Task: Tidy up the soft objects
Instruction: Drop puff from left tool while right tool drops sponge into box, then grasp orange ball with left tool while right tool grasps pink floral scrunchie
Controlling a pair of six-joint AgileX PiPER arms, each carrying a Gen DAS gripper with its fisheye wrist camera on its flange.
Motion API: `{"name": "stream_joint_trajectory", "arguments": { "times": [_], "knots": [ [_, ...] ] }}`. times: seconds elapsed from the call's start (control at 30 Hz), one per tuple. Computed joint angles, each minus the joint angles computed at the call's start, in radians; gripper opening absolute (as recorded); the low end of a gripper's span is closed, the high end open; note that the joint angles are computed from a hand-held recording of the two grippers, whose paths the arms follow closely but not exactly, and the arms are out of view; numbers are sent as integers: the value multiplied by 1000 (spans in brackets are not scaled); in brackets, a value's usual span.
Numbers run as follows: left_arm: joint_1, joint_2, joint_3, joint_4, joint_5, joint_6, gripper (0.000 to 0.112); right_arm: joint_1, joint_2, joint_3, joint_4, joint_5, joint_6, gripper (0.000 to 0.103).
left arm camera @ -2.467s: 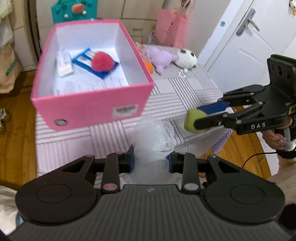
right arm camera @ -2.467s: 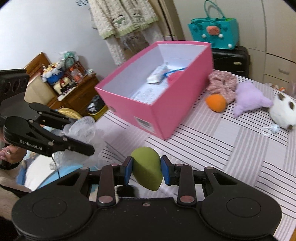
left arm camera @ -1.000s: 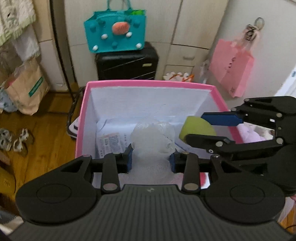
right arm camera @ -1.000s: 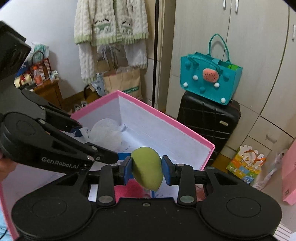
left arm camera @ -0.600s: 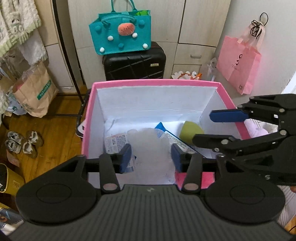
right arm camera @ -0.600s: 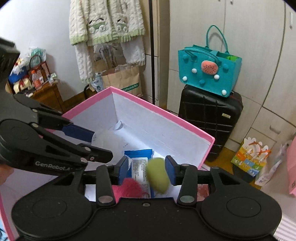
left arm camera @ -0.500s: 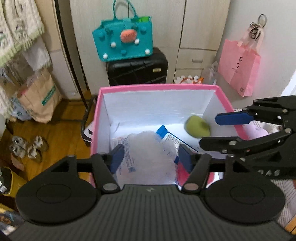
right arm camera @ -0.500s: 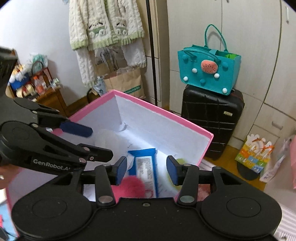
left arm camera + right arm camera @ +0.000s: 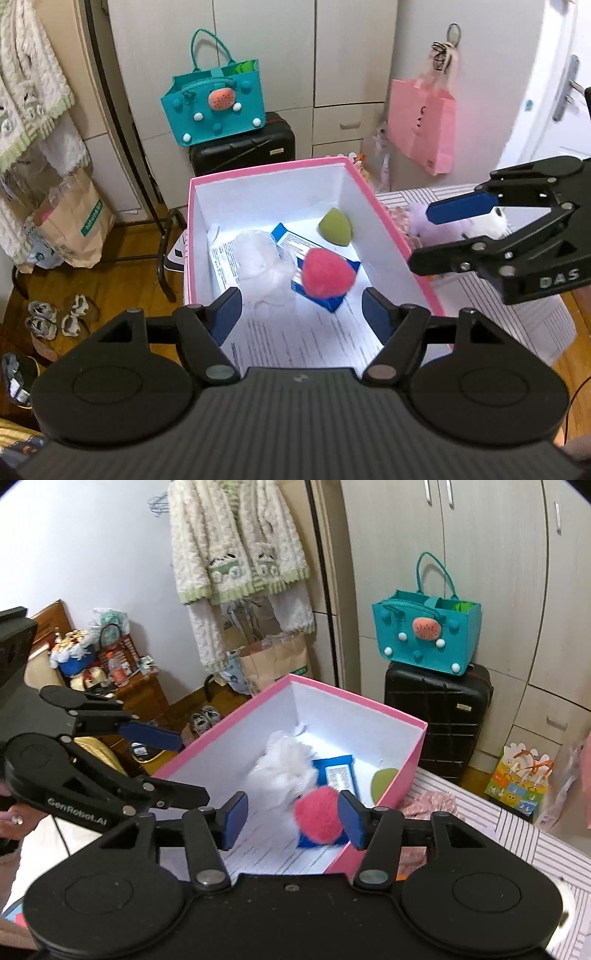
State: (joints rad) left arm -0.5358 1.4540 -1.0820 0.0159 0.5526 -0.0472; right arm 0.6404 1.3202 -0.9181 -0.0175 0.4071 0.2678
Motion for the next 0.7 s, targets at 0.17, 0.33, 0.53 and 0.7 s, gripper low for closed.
{"name": "stream_joint_trajectory", "arguments": {
  "times": [0.17, 0.33, 0.53, 0.7],
  "knots": [
    [-67, -93, 29, 67, 62, -68, 76, 52, -141, 54, -18, 73, 61, 69],
    [-154, -168, 72, 119, 96, -127, 82, 95, -270, 113, -50, 146, 149, 76],
    [-277, -196, 95, 185, 133, -208, 85, 193, -431, 211, -208, 244, 381, 79],
    [-405, -206, 149, 296, 123, -319, 90, 415, -570, 301, -466, 403, 734, 80]
  ]
}}
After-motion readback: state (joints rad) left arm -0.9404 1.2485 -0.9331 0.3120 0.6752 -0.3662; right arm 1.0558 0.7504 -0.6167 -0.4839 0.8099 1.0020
